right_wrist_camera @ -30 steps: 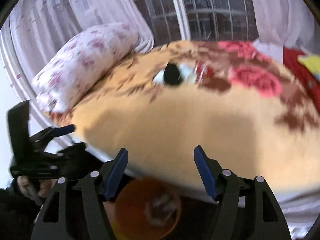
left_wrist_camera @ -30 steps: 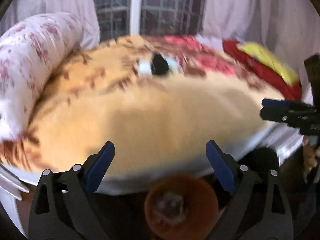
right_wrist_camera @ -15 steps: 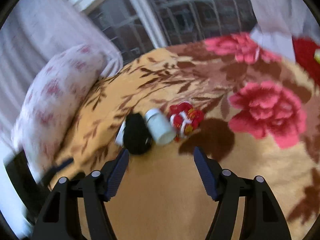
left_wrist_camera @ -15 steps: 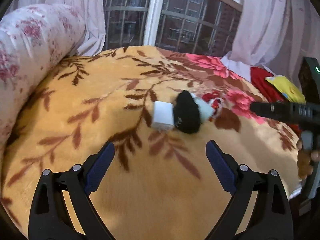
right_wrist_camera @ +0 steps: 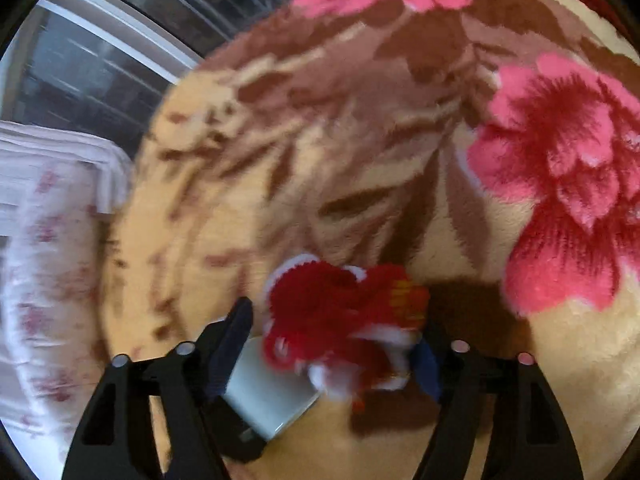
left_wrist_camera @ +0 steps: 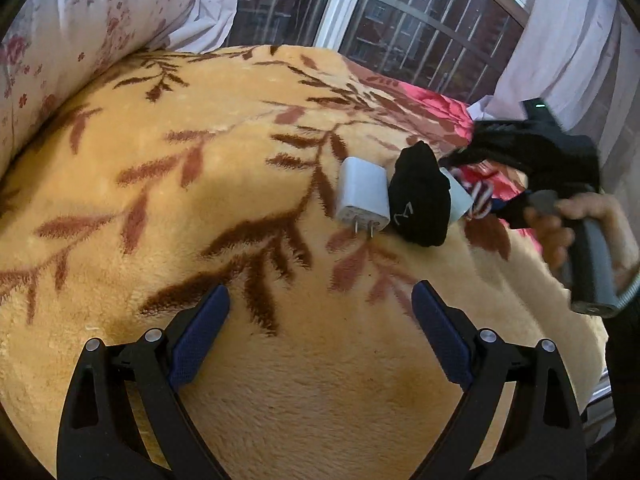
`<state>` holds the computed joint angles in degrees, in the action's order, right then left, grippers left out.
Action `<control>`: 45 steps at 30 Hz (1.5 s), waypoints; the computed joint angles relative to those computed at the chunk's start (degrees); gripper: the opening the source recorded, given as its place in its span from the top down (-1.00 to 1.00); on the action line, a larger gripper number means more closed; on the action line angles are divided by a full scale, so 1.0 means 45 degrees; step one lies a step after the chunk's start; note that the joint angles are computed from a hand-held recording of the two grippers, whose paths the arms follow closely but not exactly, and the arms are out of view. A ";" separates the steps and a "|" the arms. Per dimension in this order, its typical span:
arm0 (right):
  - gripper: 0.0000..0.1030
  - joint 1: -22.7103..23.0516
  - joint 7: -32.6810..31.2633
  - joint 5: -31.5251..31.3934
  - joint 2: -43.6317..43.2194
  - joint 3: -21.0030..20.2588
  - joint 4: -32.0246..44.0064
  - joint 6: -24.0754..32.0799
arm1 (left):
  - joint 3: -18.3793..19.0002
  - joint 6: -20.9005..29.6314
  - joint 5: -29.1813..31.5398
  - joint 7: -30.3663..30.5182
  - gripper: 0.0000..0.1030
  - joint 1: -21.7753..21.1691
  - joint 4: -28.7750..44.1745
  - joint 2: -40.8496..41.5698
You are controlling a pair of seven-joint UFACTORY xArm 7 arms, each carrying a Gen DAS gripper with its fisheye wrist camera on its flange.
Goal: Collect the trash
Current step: 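Grasp the red knitted ornament with the right tool, then grasp the white charger plug with the left tool while right holds the ornament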
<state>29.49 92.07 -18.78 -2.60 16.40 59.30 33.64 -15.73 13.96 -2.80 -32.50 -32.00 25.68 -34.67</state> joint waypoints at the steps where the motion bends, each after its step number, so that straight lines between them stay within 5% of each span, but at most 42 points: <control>1: -0.29 -0.0005 0.0287 -0.0361 0.0143 0.0046 0.0143 0.0257 | 0.0029 -0.0027 -0.0022 0.0007 -0.75 -0.0037 -0.0030 -0.0022; 4: 0.13 0.0212 0.0551 -0.0869 0.0298 0.0131 0.0672 0.1711 | 0.0225 -0.0190 -0.0146 0.0122 -0.75 -0.0183 -0.0051 0.0055; 8: 0.50 0.0061 0.1500 -0.0988 -0.1207 0.0058 -0.1465 -0.0195 | 0.0299 -0.0303 -0.0248 0.0211 -0.75 -0.0276 -0.0168 -0.0001; 11: 0.50 -0.0256 0.2119 -0.0828 -0.2591 0.0534 -0.2911 -0.0940 | 0.0175 -0.0204 -0.0186 0.0181 -0.75 -0.0185 -0.0147 -0.0016; 17: 0.48 0.0468 0.0095 -0.1644 -0.4294 0.3050 -0.2821 0.3067 | 0.0181 -0.0231 -0.0182 0.0168 -0.75 -0.0177 -0.0142 0.0037; 20: 0.47 0.0972 -0.0247 -0.1877 -0.4631 0.3735 -0.3044 0.3982 | 0.0280 0.0228 -0.0211 0.0292 -0.75 -0.0310 0.0186 0.0153; 24: 0.45 0.0922 0.0770 -0.2300 -0.5660 0.3960 -0.4438 0.2599 | 0.0123 0.1055 -0.0119 0.0494 -0.75 -0.0030 0.1387 0.1012; 29: 0.40 0.0486 0.0881 -0.2673 -0.5610 0.4438 -0.4430 0.2467 | -0.1707 0.3302 0.2945 -0.0810 -0.75 0.2351 0.3821 0.2737; 35: 0.40 0.0301 0.1324 -0.2452 -0.6469 0.4267 -0.5407 0.0870 | -0.0928 0.3761 0.3147 -0.0221 -0.75 0.1656 0.5146 0.4547; 38: 0.40 0.0089 0.1206 -0.2271 -0.6584 0.4399 -0.5489 0.0667 | -0.1310 0.4059 0.4701 -0.0792 -0.75 0.1661 0.5655 0.5059; 45: 0.40 -0.0236 0.1071 -0.1937 -0.6746 0.4684 -0.5566 0.0421 | -0.0759 0.4505 0.5306 -0.1018 -0.75 0.1108 0.6858 0.6462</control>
<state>28.43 96.90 -27.49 -32.96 37.48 34.26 35.53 -19.14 34.24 21.07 -37.09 -27.01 56.54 -5.59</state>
